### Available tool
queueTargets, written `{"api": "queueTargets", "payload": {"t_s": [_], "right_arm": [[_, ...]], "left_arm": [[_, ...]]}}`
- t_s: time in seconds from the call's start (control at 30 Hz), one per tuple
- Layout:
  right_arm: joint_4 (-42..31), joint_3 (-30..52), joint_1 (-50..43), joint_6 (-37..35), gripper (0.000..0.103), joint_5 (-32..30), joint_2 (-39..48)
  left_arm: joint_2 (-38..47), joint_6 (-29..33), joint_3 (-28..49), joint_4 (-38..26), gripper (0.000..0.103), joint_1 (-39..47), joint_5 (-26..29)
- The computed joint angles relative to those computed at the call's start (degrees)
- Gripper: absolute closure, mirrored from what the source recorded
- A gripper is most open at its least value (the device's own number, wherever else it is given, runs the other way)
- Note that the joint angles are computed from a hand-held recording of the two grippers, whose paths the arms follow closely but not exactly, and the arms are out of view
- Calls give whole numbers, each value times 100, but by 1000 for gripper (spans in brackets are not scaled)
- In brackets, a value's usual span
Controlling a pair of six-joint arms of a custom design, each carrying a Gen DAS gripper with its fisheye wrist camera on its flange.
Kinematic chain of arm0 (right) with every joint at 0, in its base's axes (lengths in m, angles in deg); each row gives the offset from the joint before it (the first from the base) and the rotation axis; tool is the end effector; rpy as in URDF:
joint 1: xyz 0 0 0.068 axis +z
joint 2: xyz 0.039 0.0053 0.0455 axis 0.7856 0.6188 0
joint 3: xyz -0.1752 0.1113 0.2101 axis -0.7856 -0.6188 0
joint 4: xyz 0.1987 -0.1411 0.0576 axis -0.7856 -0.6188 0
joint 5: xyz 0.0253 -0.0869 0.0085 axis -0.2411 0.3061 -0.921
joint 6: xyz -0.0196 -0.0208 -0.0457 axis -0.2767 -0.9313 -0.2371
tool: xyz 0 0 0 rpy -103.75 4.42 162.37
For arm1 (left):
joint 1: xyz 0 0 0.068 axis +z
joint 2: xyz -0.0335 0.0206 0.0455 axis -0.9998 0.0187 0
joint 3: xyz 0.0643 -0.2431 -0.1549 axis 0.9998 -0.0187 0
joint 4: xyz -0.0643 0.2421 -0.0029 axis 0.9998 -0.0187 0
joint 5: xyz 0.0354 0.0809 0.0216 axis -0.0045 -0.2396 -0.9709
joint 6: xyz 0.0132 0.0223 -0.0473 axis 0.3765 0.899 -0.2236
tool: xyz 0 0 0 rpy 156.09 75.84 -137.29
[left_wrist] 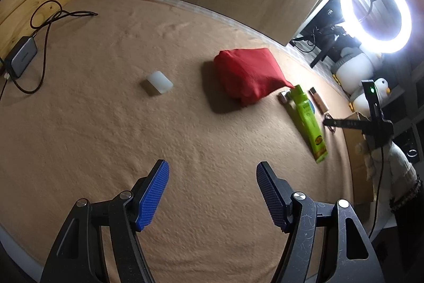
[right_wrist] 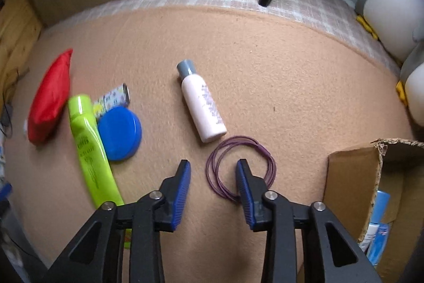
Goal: Organize objects
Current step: 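Move the right tool to the purple cord loop while the left tool approaches the white cube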
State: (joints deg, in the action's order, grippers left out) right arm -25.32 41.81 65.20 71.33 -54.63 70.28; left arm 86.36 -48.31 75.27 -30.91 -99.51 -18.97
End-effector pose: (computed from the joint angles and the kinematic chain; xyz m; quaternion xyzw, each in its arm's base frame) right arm 0.3984 0.0965 0.2013 -0.0799 0.9899 0.0359 0.1113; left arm 0.1446 -0.0283 0.2052 -0.2164 0.9310 -0.1353 0.2609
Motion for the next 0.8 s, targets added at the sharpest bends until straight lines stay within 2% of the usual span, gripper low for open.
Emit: {"api": "queueTargets", "payload": {"t_s": [0.07, 0.17, 0.2, 0.57, 0.8], "right_arm": [[24, -131, 48, -124, 81, 139, -91], [24, -367, 8, -171, 95, 23, -262], [36, -474, 4, -187, 96, -12, -339], [327, -1808, 195, -14, 99, -633, -1301], [717, -2845, 637, 345, 99, -1041, -2088]], "left_arm": [[46, 103, -3, 46, 31, 96, 57], [192, 265, -17, 189, 31, 269, 183], [253, 323, -20, 245, 31, 328, 224], [940, 827, 40, 728, 31, 865, 428], [1599, 1350, 297, 925, 31, 1553, 315]]}}
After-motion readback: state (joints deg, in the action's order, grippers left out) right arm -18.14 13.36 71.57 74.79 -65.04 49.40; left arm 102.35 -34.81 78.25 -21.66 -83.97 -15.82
